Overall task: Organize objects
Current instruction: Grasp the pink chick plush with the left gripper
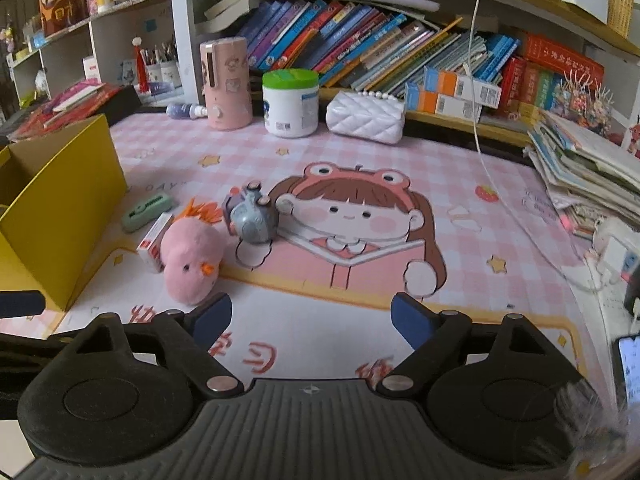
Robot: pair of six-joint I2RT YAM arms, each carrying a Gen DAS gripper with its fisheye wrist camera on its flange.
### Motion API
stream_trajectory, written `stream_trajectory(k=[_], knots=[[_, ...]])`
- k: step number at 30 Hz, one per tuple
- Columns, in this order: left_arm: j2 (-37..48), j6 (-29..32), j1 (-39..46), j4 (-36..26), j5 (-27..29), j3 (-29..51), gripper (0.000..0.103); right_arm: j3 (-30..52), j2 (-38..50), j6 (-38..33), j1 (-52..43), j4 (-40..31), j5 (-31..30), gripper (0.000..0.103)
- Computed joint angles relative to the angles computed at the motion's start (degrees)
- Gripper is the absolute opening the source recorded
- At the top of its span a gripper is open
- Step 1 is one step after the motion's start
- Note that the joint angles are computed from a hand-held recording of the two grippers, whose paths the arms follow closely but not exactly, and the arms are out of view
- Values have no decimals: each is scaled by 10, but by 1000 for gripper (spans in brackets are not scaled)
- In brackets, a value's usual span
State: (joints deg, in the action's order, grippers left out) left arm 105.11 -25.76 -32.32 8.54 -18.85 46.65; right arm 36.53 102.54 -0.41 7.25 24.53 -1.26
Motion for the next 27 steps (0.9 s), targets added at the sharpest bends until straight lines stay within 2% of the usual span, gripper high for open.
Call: stream_trajectory(k=[5, 7, 9, 19, 23, 24, 25, 27], knots=[[59, 2, 3, 3, 1, 65, 80, 6, 8, -17, -33, 21, -22, 86], [85, 13, 4, -2, -1, 98, 69, 14, 13, -20, -48, 10, -34, 86], [114, 19, 7, -15, 2, 137, 64, 20, 18, -25, -61, 3, -40, 86], [215, 24, 10, -73, -7, 265, 63, 30, 30, -42, -97, -10, -49, 86], [236, 28, 12, -90, -21, 290, 63, 25, 25, -49, -99, -8, -47, 86], [238, 28, 14, -93, -19, 293, 59, 24, 23, -49, -100, -7, -47, 86], [242, 31, 16, -98, -17, 297, 50, 24, 23, -47, -100, -7, -46, 86], [243, 43, 24, -95, 1, 293, 48, 27, 25, -43, -100, -10, -44, 86]])
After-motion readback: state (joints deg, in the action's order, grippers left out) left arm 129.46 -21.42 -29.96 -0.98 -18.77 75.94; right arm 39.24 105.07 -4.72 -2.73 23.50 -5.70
